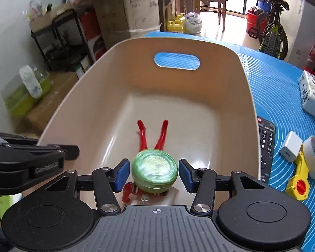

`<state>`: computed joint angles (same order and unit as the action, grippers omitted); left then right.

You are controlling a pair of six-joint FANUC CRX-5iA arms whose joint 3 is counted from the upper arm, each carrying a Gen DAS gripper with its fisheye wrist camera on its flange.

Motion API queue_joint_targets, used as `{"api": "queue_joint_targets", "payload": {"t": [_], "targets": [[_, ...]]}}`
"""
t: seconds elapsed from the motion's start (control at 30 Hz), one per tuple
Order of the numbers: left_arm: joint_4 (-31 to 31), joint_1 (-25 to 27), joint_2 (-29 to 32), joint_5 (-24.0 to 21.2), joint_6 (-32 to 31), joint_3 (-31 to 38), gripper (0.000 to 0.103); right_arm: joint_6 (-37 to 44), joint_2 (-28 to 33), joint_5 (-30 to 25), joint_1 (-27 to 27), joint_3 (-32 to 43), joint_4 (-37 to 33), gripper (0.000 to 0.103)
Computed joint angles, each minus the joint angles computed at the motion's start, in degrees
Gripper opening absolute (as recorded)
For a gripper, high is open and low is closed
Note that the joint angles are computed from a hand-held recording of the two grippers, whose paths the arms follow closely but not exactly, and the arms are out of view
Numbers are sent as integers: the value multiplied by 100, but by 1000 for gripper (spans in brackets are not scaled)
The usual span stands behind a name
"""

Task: Organize rigid objects
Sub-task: 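Carry the green ointment tin into the basket and release it, then grasp the white tape roll with the right gripper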

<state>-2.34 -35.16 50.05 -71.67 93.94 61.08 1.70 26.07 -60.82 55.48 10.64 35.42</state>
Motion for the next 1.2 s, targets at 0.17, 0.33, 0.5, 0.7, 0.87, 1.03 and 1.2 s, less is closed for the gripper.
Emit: {"api": "queue_joint_targets", "payload": {"t": [0.17,0.33,0.5,0.7,0.87,1.03,1.2], "targets": [[-11,0,1,-7,-12,5,4,-388,-372,193,75,-484,445,64],[-23,-5,1,-14,-8,11,4,-700,-704,-142,176,-822,969,65],[-60,-20,12,-44,-6,48,4,-1171,-1132,-622,278,-1330,1239,66],[-69,-23,9,-52,-12,52,4,-1599,-1604,-1246,343,-1999,1073,66],[-103,-32,9,-70,-33,70,5,-1806,-1922,-1132,272,-2576,973,62],[-131,-43,33,-105,-51,123,5,-1735,-2010,-868,73,-2910,1012,58],[-124,-44,62,-138,-70,176,5,-1620,-1931,-637,-192,-3003,985,51]]}}
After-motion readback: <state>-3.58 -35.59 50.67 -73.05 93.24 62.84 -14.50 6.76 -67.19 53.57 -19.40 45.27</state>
